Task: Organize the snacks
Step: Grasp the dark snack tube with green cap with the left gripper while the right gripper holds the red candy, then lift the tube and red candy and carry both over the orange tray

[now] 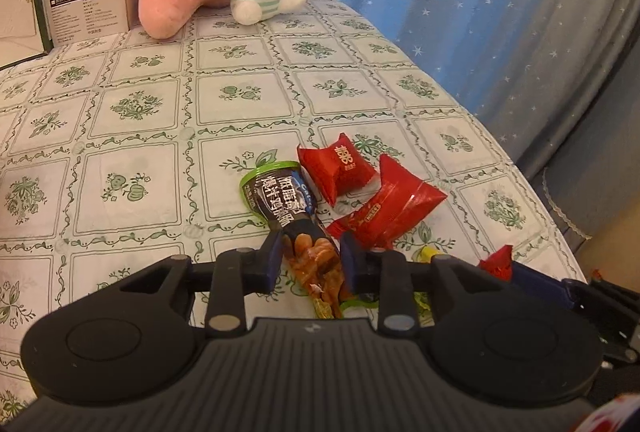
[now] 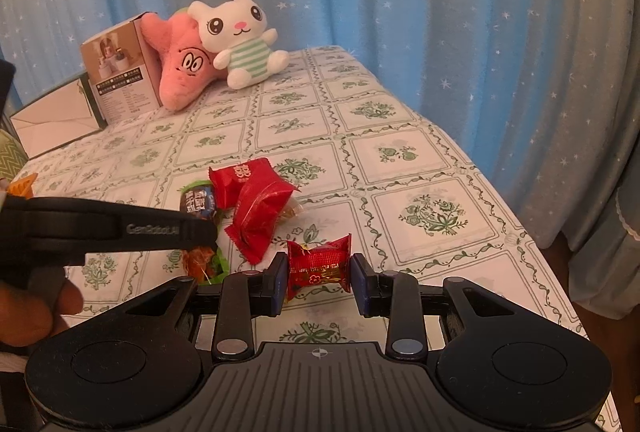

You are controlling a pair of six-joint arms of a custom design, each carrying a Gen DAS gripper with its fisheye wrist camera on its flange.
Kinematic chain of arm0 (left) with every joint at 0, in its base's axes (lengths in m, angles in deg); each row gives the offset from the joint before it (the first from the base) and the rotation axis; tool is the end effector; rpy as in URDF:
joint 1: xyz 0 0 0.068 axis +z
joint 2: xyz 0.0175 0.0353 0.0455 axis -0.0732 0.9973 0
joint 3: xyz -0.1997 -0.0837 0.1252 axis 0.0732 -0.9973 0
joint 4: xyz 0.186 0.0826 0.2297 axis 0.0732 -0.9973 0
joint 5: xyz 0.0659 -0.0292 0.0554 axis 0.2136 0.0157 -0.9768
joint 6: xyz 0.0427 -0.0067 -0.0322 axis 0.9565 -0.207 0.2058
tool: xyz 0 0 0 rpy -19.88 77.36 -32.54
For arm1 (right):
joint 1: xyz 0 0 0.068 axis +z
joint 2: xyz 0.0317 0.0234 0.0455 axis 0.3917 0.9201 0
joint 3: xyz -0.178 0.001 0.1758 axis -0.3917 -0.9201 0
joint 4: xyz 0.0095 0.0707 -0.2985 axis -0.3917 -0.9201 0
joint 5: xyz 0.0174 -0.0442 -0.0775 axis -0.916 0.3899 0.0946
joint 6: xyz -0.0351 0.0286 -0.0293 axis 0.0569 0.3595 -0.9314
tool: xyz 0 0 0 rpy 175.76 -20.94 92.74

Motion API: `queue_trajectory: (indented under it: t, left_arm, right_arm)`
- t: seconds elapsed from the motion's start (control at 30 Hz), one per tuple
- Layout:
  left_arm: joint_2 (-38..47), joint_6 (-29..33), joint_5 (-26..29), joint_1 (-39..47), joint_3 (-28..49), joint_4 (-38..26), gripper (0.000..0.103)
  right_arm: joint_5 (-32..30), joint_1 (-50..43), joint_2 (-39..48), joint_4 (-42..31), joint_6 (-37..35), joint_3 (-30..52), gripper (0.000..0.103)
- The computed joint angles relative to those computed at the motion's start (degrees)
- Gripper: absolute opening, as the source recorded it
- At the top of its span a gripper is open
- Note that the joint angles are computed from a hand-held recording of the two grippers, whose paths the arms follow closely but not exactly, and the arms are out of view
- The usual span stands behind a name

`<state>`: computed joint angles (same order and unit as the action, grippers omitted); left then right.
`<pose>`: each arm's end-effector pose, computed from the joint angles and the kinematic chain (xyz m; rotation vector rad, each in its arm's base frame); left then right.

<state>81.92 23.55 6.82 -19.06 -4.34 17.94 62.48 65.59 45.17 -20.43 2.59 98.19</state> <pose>0.3991 -0.1203 0.0697 0.8094 2.3729 -0.5002 0.2384 0.1866 0.0697 0.6829 2.1927 -0.0564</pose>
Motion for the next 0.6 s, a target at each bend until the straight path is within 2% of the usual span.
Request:
queue_trajectory:
  t: [0.17, 0.3, 0.47, 0.6]
  left_arm:
    - [0.7, 0.5, -1.9, -0.8, -0.2, 1.5, 0.033]
    - [0.8, 2.4, -0.3, 0.4, 0.7, -0.5, 0.029]
    - [-2.5, 12.5, -0.5, 3.6, -1.7, -3.9, 0.027]
    - [-6.5, 20.8, 0.4, 7.9, -6.7, -3.4, 0.027]
  right_arm:
    - [-0.3, -0.2, 0.6, 0.4, -0.5, 0.3, 0.033]
    - [-0.6, -0.1, 0.4, 0.4, -0.5, 0.2, 0.034]
    - [-0.9, 0.1, 0.2, 1.6, -1.5, -0.1, 0.034]
    - [-1.2, 0.5, 0.4, 2.4, -2.3, 0.2, 0.034]
